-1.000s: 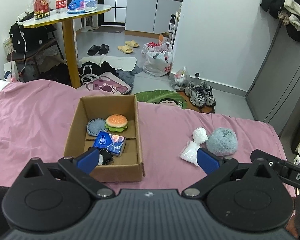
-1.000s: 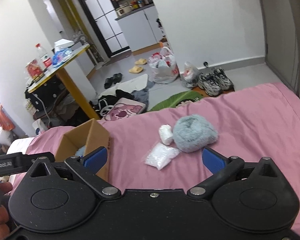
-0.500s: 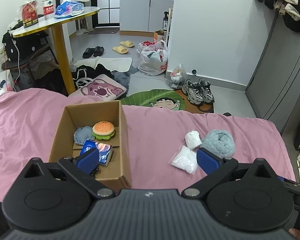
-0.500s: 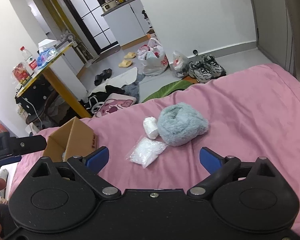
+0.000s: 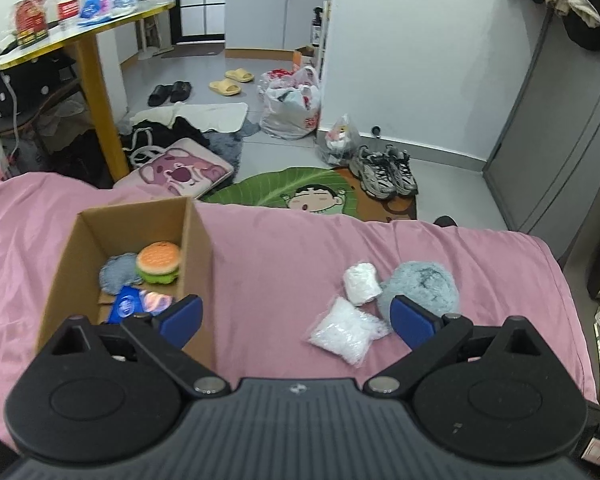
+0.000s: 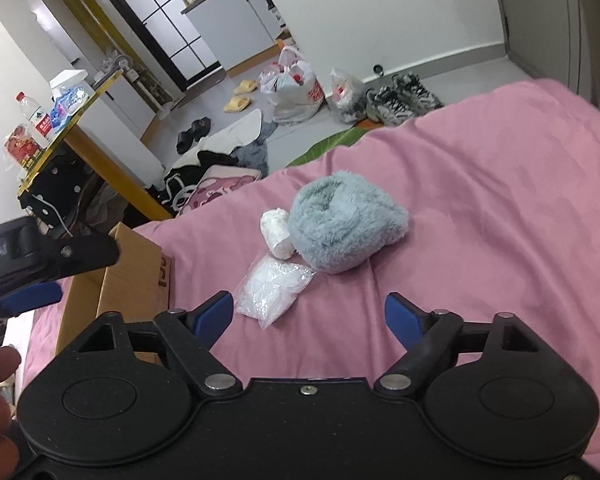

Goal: Organize soft objects
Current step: 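Grasp the white tissue roll with the left tool while the right tool grasps the clear bag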

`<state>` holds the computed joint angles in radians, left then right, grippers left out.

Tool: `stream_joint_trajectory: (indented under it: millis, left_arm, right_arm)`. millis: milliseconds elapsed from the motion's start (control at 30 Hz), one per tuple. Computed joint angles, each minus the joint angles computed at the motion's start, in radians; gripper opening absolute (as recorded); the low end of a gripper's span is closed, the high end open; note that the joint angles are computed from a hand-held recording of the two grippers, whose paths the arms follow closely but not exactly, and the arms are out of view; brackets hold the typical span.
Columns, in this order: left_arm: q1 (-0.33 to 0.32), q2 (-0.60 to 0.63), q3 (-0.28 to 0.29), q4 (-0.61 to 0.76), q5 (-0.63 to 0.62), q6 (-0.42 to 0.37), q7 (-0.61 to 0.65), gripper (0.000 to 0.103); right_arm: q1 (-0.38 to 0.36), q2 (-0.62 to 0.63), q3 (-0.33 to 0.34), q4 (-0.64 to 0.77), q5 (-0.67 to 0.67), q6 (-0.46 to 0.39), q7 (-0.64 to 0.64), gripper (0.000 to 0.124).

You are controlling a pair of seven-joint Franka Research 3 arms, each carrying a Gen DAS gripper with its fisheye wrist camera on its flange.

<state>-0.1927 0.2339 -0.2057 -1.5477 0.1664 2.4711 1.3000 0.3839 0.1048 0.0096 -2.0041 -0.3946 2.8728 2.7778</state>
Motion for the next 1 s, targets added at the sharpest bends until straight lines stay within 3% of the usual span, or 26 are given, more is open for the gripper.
stream_joint_trajectory:
  millis: [200,367,433,700,800,933,1000]
  left_arm:
    - [-0.017,0.069,-0.002,0.063,0.017,-0.011,-0.005,0.096]
    - [-0.025,0.141,0.005,0.145,0.019,-0.033,-0.022,0.086]
    - [-0.029,0.17,0.009,0.184,0.025,-0.049,-0.027,0.082]
    - [-0.04,0.271,0.013,0.318,0.022,-0.135,-0.019,0.076]
    - [-0.046,0.312,0.011,0.367,0.017,-0.169,-0.008,0.076]
    - [-0.057,0.368,0.005,0.437,0.0,-0.21,0.015,0.076]
    - [-0.059,0.396,0.0,0.472,-0.018,-0.23,0.023,0.076]
  right_arm:
    - [-0.03,0.051,0.029,0.008,0.225,0.056,-0.159,0.074]
    - [-0.139,0.133,0.172,0.041,0.635,0.158,-0.448,0.063]
    - [-0.148,0.162,0.19,0.066,0.709,0.172,-0.5,0.063]
    - [-0.074,0.232,0.123,0.133,0.839,0.166,-0.542,0.06]
    - [-0.058,0.243,0.101,0.146,0.841,0.147,-0.543,0.031]
    - [-0.027,0.23,0.062,0.128,0.817,0.142,-0.528,0.01]
    - [-0.012,0.219,0.04,0.122,0.792,0.13,-0.51,0.01]
